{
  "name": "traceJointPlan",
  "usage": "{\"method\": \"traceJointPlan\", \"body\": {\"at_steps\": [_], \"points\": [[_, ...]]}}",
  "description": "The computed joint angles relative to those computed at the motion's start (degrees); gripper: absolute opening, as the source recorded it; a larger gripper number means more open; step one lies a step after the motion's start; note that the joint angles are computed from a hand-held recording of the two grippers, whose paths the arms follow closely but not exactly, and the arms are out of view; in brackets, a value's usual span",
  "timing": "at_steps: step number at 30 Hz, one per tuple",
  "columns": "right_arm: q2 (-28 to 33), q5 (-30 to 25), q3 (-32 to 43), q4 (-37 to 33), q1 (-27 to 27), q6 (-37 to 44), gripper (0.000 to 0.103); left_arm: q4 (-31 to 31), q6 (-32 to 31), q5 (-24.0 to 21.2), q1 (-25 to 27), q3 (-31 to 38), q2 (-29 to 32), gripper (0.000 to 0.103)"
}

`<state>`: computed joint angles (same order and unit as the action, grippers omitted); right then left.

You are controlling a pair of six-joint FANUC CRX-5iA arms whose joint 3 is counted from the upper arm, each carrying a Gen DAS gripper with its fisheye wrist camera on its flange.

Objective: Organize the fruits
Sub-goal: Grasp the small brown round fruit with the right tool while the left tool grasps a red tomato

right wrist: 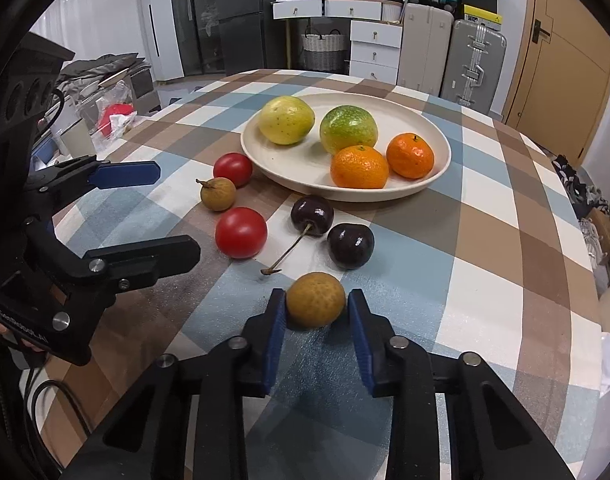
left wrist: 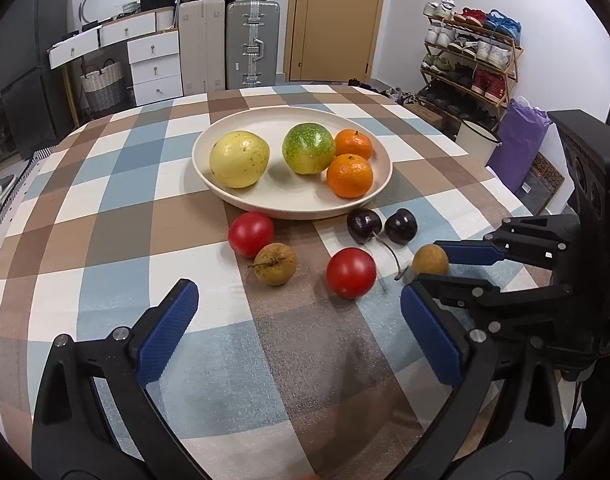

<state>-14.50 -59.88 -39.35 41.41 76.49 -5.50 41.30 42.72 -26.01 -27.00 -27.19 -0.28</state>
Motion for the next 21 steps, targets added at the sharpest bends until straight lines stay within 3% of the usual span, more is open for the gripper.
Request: {"method": "traceJointPlan", "body": {"at_steps": [6, 16, 21], "points": [[-1.64, -0.80, -0.86, 0.75, 0.47, -1.49, 0.030, 3.81, -4.38, -1.55, -0.05, -0.59, 0.17, 0.091], [-4.92, -3.54, -2.30, 2.13, 1.30, -4.15, 0.030, -6.86, 0.22, -4.73, -1.58, 4.18, 2.34, 0.076], [-5.78, -4.74, -2.57, 2.60, 1.89, -5.01, 0.030, -9.29, 2.03, -6.26, -2.08, 6.07, 3.69, 0.067]]}}
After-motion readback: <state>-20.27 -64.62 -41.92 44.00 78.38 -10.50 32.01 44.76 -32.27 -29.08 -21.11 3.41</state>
